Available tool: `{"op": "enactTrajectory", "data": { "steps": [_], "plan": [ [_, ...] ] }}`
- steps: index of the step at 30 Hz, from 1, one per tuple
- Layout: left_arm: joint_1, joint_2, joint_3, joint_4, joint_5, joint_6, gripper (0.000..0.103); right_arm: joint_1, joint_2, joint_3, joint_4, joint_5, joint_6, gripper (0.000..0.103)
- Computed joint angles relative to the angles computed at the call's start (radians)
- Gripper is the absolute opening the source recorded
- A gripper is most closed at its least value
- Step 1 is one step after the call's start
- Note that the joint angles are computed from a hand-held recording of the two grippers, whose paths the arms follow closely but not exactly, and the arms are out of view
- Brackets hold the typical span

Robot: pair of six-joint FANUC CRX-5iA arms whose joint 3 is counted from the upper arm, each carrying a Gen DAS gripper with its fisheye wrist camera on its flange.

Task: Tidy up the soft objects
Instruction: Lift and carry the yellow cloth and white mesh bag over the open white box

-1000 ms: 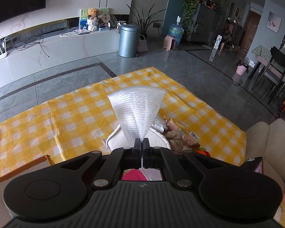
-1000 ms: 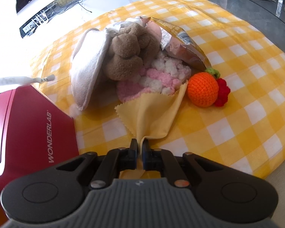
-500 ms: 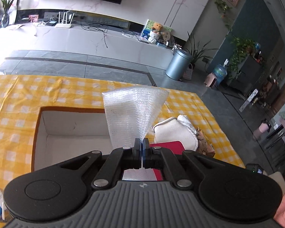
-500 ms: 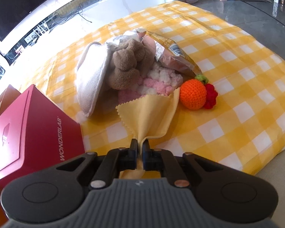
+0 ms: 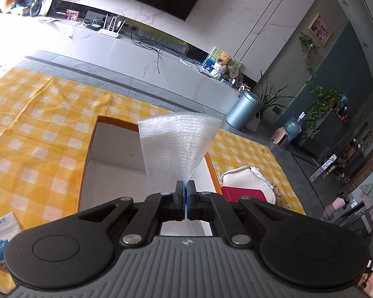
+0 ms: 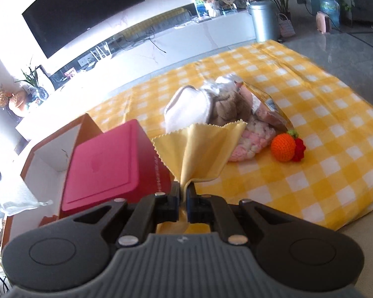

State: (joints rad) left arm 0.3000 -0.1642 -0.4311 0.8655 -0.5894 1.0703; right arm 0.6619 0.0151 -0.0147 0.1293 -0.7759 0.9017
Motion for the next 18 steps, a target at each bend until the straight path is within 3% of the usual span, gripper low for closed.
{"op": "enactTrajectory", "data": {
  "steps": [8,12,15,18],
  "plan": [
    [0.037,-0.073,-0.086,0.091,0.001,-0.086,0.001,0.107,-0.059,-0.003,0.052,0.023,0.040,0.003],
    [0.060,-0.096,-0.117,0.158,-0.013,-0.141,0.001,0.143,-0.068,0.035,0.005,0.031,0.126,0.003],
    [0.078,-0.103,-0.132,0.174,-0.023,-0.157,0.001,0.171,-0.040,0.097,-0.055,0.000,0.226,0.003],
    [0.092,-0.102,-0.142,0.196,-0.037,-0.166,0.001,0.223,0.002,0.138,-0.013,-0.059,0.248,0.003]
  ]
}}
